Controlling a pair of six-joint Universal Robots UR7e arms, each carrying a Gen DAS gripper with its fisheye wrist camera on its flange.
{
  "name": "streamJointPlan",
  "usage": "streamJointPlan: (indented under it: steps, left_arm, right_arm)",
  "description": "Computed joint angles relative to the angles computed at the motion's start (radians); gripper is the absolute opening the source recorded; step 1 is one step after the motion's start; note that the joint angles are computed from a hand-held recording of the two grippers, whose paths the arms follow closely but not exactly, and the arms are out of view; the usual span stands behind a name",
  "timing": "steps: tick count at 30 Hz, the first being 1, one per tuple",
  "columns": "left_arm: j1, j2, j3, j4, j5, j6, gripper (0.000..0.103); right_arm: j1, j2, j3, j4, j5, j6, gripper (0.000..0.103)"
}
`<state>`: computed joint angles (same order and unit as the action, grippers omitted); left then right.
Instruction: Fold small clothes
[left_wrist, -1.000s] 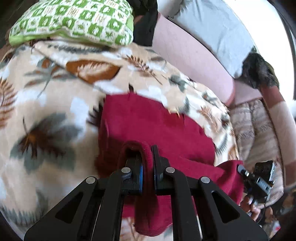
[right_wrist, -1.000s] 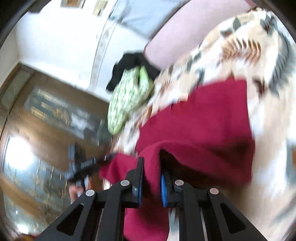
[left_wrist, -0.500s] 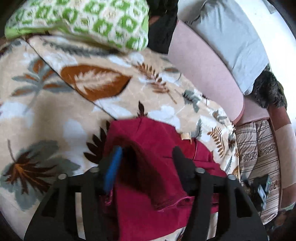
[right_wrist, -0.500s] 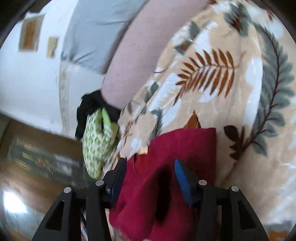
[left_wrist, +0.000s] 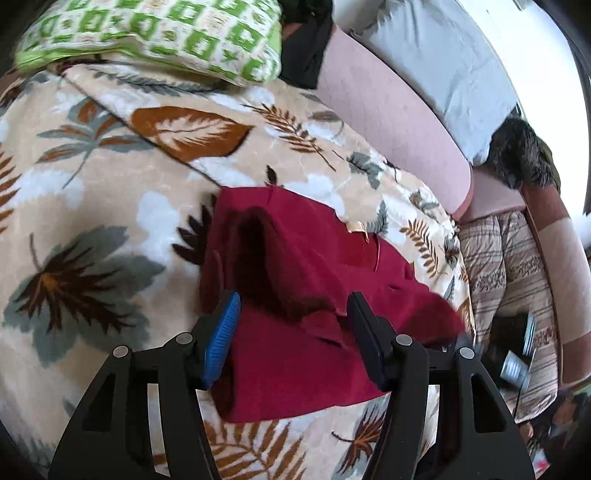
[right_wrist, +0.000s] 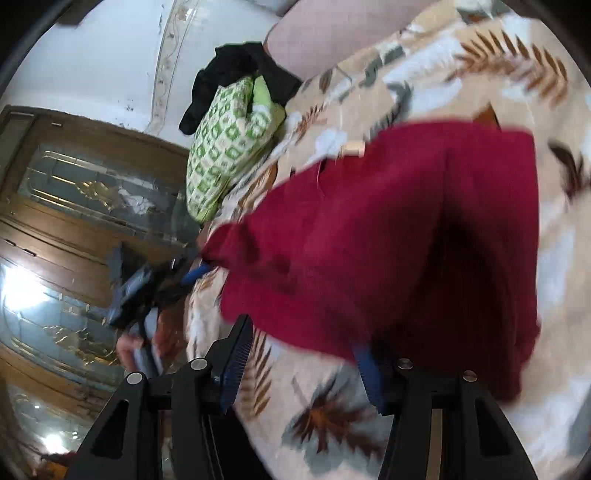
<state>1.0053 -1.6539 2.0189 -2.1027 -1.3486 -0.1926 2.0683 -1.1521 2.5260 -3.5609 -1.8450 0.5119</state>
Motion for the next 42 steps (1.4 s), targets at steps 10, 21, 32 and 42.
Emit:
streamJointPlan:
  steps: [10, 21, 32, 42]
  left_arm:
    - [0.04, 0.214, -0.056, -0.228, -0.011, -0.065, 0.06]
    - [0.042, 0.159, -0.036, -0.187, 0.008, -0.057, 0.062]
    - [0.047, 0.12, -0.051, -0.166, 0.025, -0.096, 0.079]
    - [0.064, -0.036, 0.069, -0.052, -0.049, -0.055, 0.079]
  right_arm:
    - [-0.112, 0.033, -0.131, -0.204, -0.178, -0.045, 0.058]
    - [-0.02, 0.005, -0.138, 0.192, -0.418, -0.107, 0.065]
    - [-0.059, -0.054, -0.064, 0.225, -0.52, 0.024, 0.008]
    - [0.083, -0.108, 0.01, 0.252, -0.5, 0.131, 0.053]
